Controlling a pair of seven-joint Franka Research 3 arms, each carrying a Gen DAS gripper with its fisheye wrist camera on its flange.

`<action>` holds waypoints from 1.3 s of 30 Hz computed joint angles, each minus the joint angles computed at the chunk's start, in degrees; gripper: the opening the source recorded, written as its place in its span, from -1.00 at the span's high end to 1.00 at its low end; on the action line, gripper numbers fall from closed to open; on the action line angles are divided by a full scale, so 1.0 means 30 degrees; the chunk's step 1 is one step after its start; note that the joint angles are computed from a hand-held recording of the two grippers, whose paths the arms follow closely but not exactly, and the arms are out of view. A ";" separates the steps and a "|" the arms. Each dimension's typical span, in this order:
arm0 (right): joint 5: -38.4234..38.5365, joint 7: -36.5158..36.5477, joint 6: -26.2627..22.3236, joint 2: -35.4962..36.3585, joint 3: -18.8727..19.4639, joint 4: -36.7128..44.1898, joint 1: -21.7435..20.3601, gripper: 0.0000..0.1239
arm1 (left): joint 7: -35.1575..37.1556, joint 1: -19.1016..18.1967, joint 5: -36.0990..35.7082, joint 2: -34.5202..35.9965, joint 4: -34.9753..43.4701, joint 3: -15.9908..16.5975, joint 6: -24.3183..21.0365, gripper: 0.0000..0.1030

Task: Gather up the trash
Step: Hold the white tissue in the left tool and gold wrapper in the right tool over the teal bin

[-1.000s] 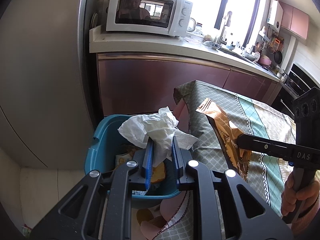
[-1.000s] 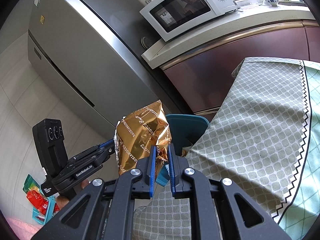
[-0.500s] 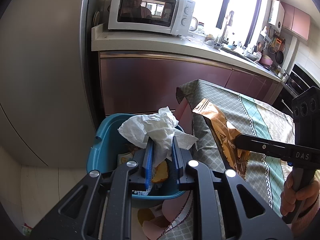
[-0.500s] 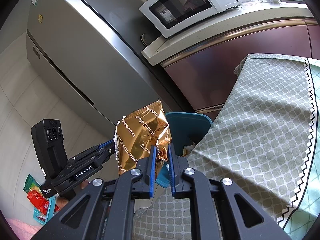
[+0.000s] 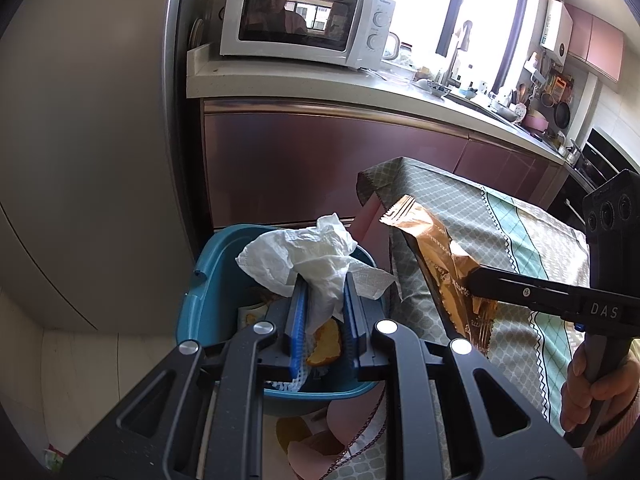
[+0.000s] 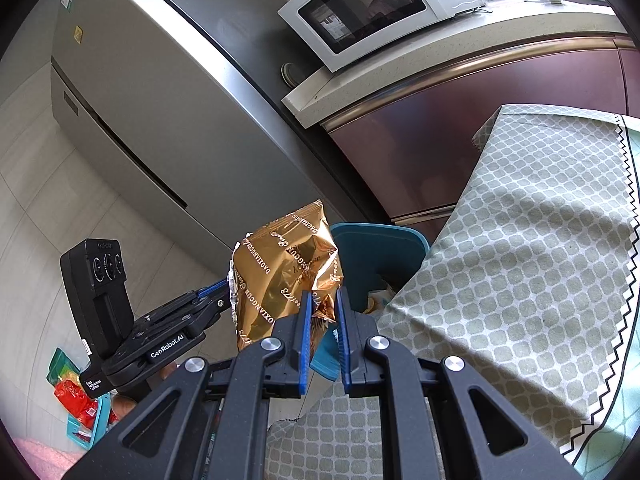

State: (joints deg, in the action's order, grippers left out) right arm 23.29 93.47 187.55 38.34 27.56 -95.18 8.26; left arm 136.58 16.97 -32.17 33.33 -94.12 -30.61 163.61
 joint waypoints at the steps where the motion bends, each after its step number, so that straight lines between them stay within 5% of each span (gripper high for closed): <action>1: -0.0018 -0.0003 -0.0035 0.0038 0.0030 0.0042 -0.0025 0.82 | -0.0063 -0.0022 0.0017 -0.0038 -0.0044 0.0030 0.0017 0.66; 39: 0.1578 -0.0702 -0.1616 0.0897 -0.1493 0.2084 0.1517 0.82 | -0.2454 -0.0608 0.2189 0.0889 0.0792 0.0527 -0.0067 0.66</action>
State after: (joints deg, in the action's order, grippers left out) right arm 28.02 91.37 182.70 41.03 23.08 -88.92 12.81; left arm 129.22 15.14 -25.60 35.99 -91.74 -29.03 163.41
